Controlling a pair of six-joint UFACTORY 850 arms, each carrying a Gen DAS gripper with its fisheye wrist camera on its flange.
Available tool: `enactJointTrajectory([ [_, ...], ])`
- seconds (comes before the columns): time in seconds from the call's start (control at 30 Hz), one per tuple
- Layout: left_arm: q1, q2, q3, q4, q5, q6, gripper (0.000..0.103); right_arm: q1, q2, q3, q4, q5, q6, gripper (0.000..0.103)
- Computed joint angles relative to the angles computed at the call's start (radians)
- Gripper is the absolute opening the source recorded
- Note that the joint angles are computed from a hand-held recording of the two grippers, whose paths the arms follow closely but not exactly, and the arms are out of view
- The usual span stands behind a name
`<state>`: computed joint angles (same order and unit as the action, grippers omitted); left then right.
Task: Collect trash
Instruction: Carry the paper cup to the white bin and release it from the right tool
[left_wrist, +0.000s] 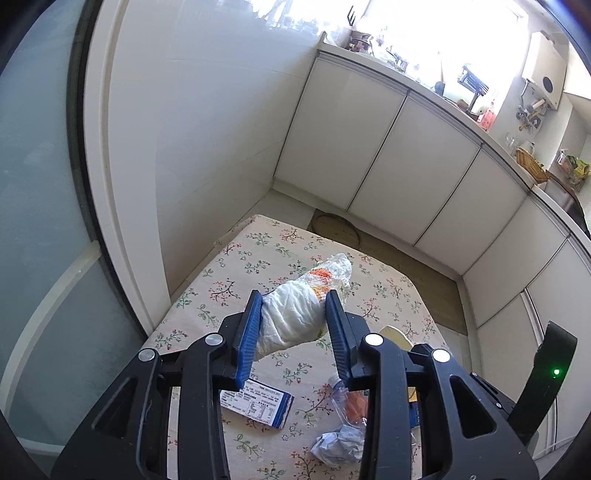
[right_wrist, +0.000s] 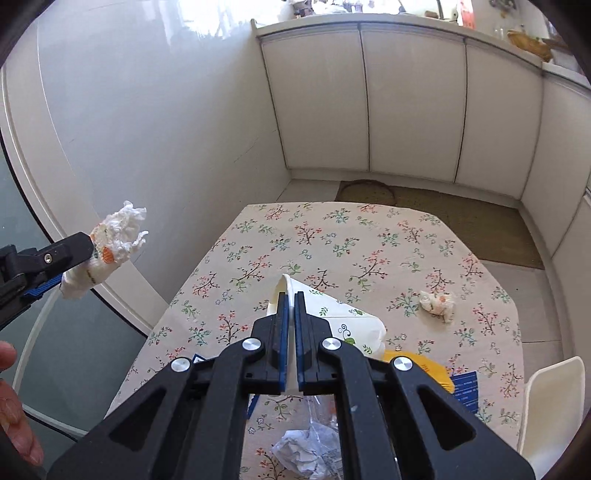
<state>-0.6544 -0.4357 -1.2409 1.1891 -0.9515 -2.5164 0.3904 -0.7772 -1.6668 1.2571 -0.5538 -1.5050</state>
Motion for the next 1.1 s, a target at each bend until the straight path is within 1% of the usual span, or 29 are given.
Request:
enactJointTrajectory([
  [0.2,0.004,-0.058,-0.079,0.001,0.024,0.056,0.033,-0.055,0.004,-0.003,0.028,0.006,-0.021,0.003],
  [0.5,0.001,-0.162,-0.224,0.005,0.054,0.135,0.033,-0.144,0.021,-0.004,0.146,0.040,-0.121,0.003],
  [0.67,0.001,-0.223,-0.312,0.006,0.084,0.170,0.033,-0.195,0.006,-0.035,0.154,0.060,-0.104,0.003],
  [0.9,-0.010,-0.334,-0.480,-0.014,0.105,0.264,0.033,-0.267,-0.015,-0.062,0.218,0.127,-0.123,0.003],
  [1.0,-0.013,-0.396,-0.576,-0.038,0.122,0.327,0.033,-0.293,-0.031,-0.079,0.240,0.179,-0.123,0.003],
  [1.1,-0.019,-0.462,-0.680,-0.068,0.129,0.394,0.033,-0.320,-0.058,-0.114,0.189,0.214,-0.049,0.003],
])
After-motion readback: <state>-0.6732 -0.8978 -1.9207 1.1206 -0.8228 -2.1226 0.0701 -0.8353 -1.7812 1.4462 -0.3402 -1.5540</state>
